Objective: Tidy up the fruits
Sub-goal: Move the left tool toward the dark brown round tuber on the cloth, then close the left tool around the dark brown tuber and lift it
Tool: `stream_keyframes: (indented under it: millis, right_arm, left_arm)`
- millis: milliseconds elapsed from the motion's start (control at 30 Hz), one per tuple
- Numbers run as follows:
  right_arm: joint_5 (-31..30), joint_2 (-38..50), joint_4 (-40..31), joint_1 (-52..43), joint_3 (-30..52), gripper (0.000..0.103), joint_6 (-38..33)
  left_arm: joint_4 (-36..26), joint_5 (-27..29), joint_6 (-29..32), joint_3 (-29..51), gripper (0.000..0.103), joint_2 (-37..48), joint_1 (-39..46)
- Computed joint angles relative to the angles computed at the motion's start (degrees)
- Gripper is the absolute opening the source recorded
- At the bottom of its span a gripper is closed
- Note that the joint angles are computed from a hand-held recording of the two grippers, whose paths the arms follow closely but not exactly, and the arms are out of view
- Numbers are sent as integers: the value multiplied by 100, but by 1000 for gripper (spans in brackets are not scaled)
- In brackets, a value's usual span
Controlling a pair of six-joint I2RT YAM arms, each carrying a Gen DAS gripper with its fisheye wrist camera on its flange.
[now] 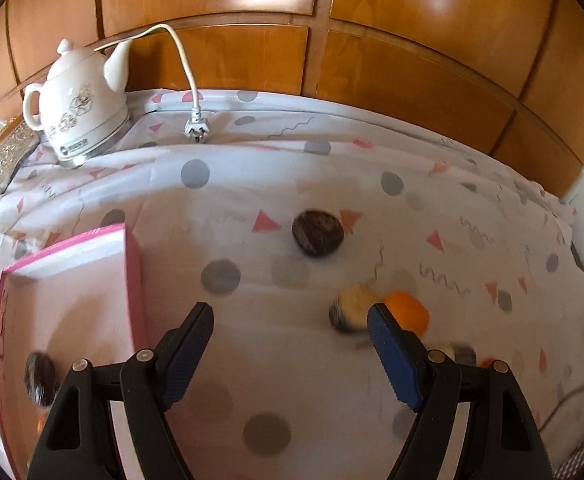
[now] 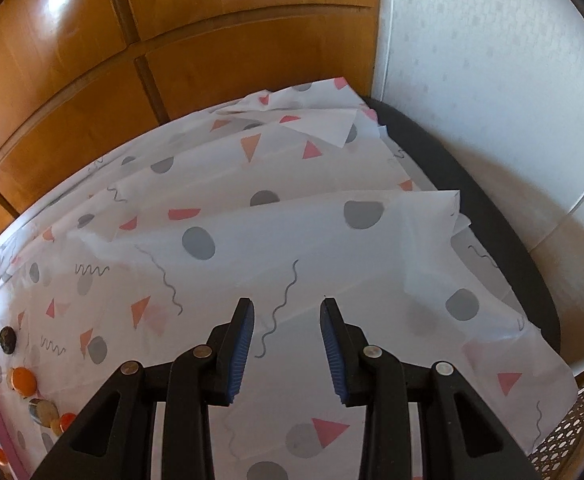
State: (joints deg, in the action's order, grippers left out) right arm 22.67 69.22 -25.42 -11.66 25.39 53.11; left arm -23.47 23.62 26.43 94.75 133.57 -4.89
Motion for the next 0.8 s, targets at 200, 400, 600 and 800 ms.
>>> stream_keyframes:
  millis: [200, 400, 600, 800]
  right_arm:
    - [-64, 23, -19, -217, -51, 35, 47]
    - [-129, 54, 52, -286, -93, 35, 39]
    - [-216, 149, 183, -339, -111, 35, -22]
    - [-419, 386, 385, -255, -39, 35, -247]
  left_arm:
    - [-319, -389, -244, 1081, 80, 694, -436]
    - [-900, -865, -488, 2503, 80, 1646, -786]
    - [-1170, -1113, -491, 3439, 64, 2326, -938]
    - [-1265, -690, -312, 3200, 45, 2125, -749]
